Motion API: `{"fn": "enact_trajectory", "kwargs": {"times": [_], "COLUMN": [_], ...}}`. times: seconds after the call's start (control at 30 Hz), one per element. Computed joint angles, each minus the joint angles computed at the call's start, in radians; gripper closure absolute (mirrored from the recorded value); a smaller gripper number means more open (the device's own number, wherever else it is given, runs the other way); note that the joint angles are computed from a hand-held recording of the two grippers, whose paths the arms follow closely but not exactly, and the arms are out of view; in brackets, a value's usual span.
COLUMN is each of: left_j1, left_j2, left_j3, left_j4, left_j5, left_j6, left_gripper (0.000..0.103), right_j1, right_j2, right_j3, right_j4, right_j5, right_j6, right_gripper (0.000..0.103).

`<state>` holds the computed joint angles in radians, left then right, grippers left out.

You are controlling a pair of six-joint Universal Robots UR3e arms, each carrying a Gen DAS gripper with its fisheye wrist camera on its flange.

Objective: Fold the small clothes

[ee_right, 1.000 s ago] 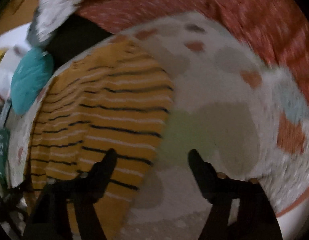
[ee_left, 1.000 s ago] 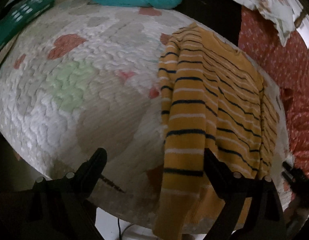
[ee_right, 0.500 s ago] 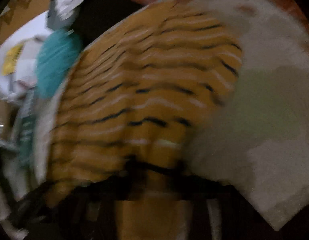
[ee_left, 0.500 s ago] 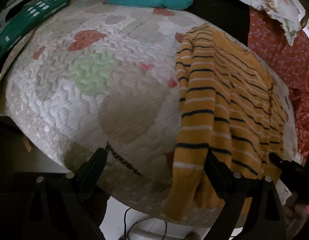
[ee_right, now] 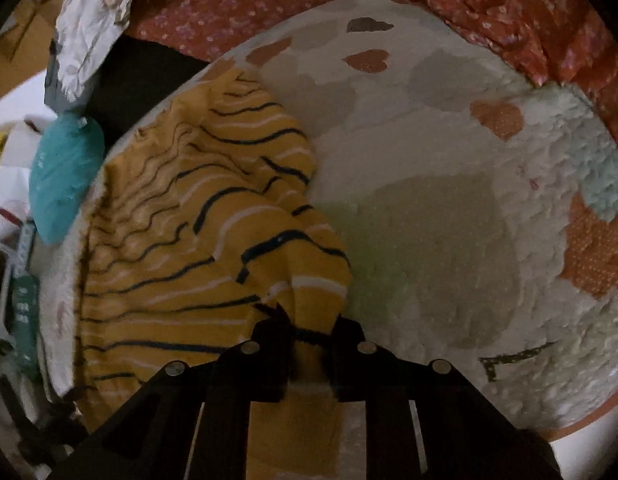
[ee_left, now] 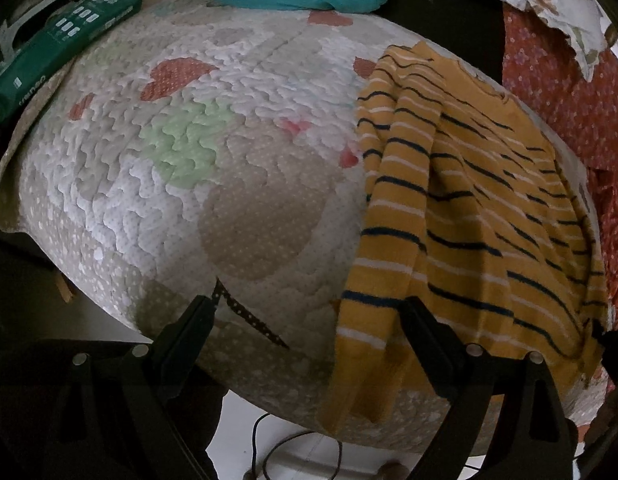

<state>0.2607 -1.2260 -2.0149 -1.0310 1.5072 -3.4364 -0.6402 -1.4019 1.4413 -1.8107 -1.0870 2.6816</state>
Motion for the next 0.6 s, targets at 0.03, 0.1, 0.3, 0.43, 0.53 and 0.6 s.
{"fn": "enact_trajectory", "kwargs": {"times": [0.03, 0.1, 0.3, 0.43, 0.53, 0.6], "left_j1": [0.007, 0.033, 0.179, 0.222, 0.293, 0.328], "left_j2": [0.004, 0.018, 0.011, -0.085, -0.117, -0.113], "left_j3": [-0.004, -0.016, 0.019, 0.136, 0.175, 0.151], "left_j4": [0.001, -0.002, -0.031, -0.004, 0.046, 0.105], "left_j5": [-0.005, -0.023, -0.100, -0.033, -0.047, -0.035], "left_j6": [0.002, 0.011, 0.087, 0.096, 0.093, 0.099], "left_gripper": [0.009, 0.009, 0.009, 0.009, 0.009, 0.009], "right_j1": [0.010, 0.000, -0.038, 0.070, 0.239, 0.337], "right_j2": [-0.005, -0.058, -0.219, -0.244, -0.158, -0.086], "right_j3": [0.001, 0.047, 0.094, 0.034, -0.085, -0.162], "right_j4": [0.004, -0.017, 0.015, 0.058, 0.133, 0.163], "right_j5": [-0.012, -0.026, 0.013, 0.053, 0.096, 0.119], "right_j6": [-0.005, -0.030, -0.093, -0.108, -0.085, -0.046], "right_gripper": [0.078, 0.076, 0.068, 0.063, 0.058, 0.057]}}
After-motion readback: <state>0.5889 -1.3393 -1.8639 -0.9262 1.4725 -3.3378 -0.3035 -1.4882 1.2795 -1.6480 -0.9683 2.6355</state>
